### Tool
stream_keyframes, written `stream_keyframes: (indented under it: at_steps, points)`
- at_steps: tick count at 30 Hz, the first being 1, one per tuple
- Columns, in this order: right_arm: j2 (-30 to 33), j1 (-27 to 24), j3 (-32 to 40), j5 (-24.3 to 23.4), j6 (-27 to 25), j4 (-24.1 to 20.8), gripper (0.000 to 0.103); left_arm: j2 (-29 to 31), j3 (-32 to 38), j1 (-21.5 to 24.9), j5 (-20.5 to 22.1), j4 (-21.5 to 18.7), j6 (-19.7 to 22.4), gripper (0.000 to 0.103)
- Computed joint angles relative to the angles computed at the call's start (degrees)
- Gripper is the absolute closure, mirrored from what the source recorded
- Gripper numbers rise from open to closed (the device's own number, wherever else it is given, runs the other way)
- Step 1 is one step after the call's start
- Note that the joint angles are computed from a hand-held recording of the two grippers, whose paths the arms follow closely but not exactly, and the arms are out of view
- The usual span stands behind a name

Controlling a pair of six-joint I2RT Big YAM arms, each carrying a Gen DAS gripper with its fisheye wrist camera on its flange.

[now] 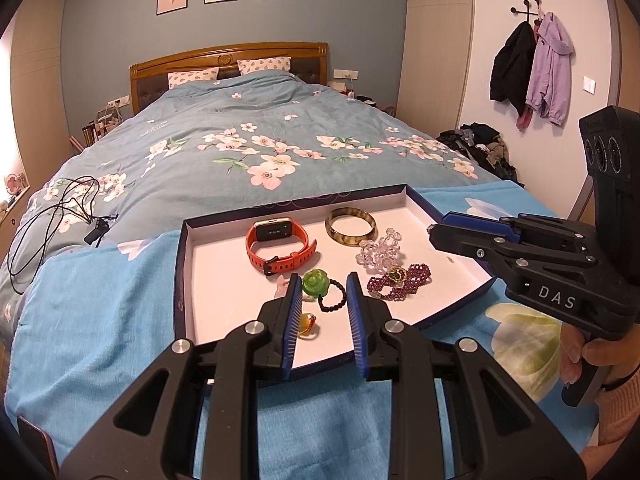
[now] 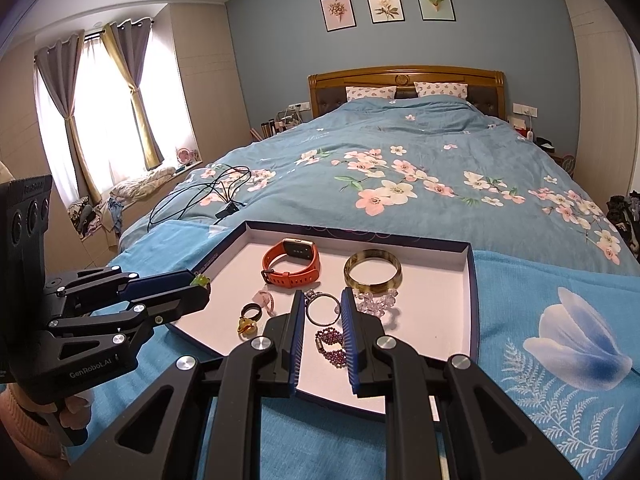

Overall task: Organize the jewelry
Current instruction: 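Lower the silver ring into the box with the right tool while the left tool lowers the green flower ring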

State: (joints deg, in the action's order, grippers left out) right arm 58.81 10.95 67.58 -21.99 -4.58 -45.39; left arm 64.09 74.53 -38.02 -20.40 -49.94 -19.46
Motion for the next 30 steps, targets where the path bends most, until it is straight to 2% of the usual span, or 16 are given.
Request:
stream_keyframes:
  at_steps: [30]
  points:
    - [2.7, -0.3, 1.1, 0.1, -0.8, -0.6, 0.087, 1.0, 0.0, 1.7, 1.1, 0.0, 0.5, 0.080]
